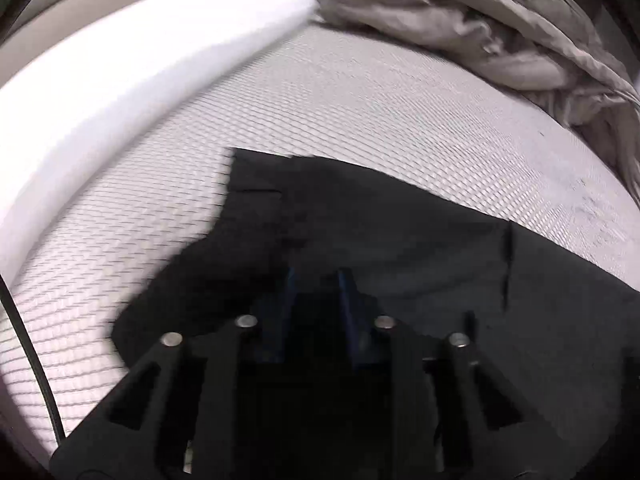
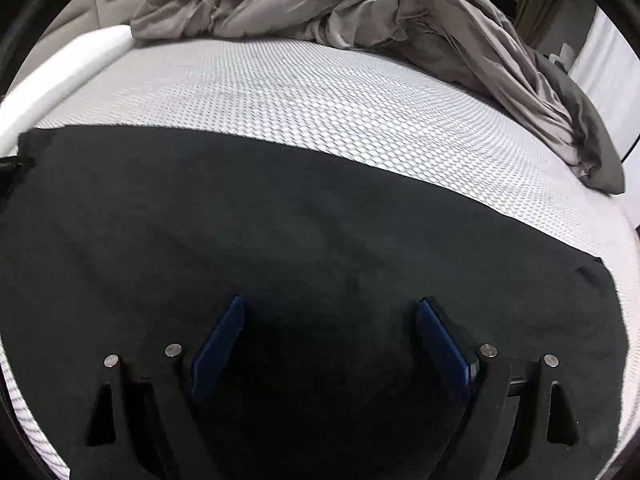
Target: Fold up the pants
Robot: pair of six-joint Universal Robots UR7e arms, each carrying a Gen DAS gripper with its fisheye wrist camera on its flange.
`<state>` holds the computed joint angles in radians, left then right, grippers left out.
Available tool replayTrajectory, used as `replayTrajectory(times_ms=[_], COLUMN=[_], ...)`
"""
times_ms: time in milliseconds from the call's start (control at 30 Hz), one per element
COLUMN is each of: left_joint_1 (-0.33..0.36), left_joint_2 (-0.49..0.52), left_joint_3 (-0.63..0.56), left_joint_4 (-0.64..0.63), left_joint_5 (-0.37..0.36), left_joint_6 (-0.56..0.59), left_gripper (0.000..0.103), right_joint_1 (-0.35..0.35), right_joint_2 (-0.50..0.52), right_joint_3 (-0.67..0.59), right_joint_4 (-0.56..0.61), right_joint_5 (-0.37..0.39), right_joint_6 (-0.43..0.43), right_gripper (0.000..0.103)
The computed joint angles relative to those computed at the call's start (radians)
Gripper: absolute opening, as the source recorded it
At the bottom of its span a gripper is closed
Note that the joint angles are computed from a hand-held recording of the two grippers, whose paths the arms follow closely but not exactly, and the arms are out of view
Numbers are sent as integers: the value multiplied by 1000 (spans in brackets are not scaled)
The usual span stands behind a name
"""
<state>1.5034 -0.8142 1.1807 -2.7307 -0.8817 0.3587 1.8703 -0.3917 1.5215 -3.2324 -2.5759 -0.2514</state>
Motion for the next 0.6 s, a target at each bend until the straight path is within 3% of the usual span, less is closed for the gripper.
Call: replayTrajectory(times_ms=[67, 167, 233, 300, 333, 367, 433, 467, 500, 600], left_joint_1=[-2, 14, 3, 2, 8, 21, 34, 30, 31, -1], left_joint_2=[-59, -104, -99, -90, -99, -115, -139, -153, -152, -203], left_joint_3=[73, 94, 122, 151, 158, 158, 170, 194, 193, 302], left_joint_4=[-20, 157, 121, 6, -6, 17, 26, 17, 17, 53], left_joint_5=[-47, -188, -115, -51, -62, -100, -159, -179, -186, -203], left_joint_6=[13, 38, 119, 186, 181, 141, 120, 132, 136, 138], left_gripper=[20, 21, 21, 21, 21, 20, 20, 21, 21, 25], right_joint_1=[12, 20, 30, 26, 37, 47, 41, 46, 35, 15], right_joint_2=[19, 24, 24, -3, 5, 27, 93, 101, 85, -23], right_joint_3=[-11, -4, 5, 30, 22, 2, -49, -49, -17, 129], right_joint_4=[-33, -87, -121, -69, -39, -32, -110, -146, -179, -186], right_joint_5=[-76, -90, -24, 82, 92, 61, -106, -157, -166, -64], right_joint_6=[4, -25, -56, -8, 3, -27, -173, -205, -194, -55], right_gripper=[89, 89, 89, 89, 88, 88, 89, 89, 89, 88])
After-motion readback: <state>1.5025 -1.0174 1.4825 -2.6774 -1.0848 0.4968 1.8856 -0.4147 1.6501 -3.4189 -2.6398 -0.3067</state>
